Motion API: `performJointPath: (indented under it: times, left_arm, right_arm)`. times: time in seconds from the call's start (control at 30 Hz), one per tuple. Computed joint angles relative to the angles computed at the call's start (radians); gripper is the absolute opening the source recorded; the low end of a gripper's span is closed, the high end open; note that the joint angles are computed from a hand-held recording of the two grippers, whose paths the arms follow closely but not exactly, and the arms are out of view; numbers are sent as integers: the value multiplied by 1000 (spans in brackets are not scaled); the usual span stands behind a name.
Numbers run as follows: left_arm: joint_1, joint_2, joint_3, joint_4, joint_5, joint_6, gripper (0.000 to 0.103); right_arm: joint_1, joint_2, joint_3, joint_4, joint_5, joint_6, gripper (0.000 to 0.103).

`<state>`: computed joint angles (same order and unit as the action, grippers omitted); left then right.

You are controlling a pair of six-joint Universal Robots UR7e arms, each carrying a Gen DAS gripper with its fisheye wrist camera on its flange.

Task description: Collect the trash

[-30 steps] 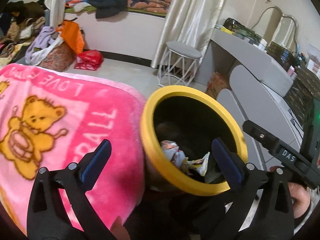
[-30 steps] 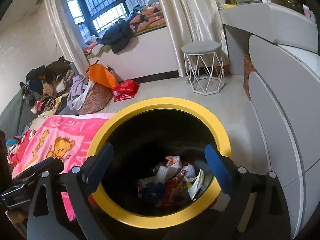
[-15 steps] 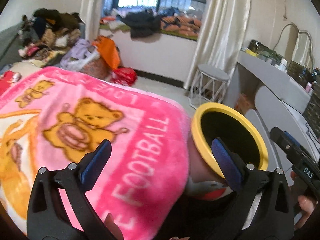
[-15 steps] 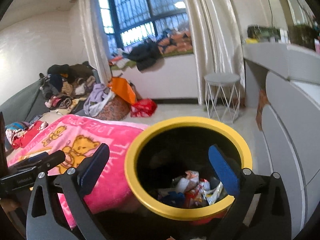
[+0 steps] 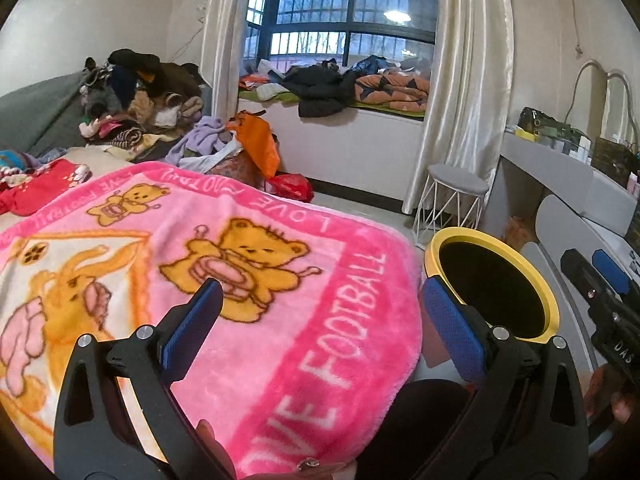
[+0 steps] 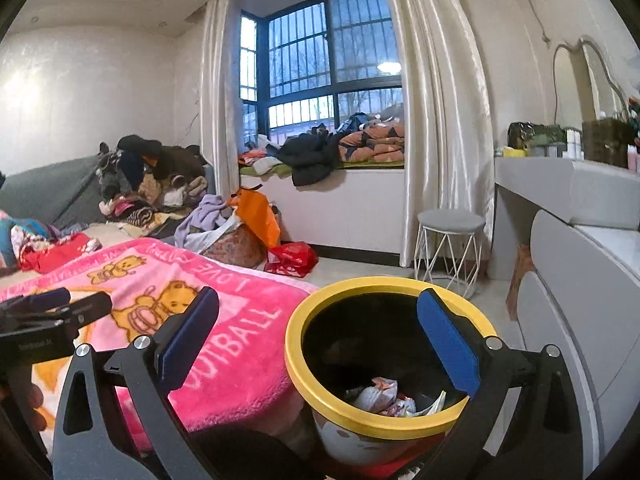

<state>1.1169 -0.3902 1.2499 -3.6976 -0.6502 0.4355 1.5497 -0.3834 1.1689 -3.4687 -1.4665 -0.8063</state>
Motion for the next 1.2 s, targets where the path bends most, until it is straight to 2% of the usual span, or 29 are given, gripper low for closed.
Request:
performJointPath:
  times: [1.2]
  left_arm:
    - [-1,-4,13,-26,-7,4,92]
  right_arm:
    - [-3,5,6,-31,1,-4,97]
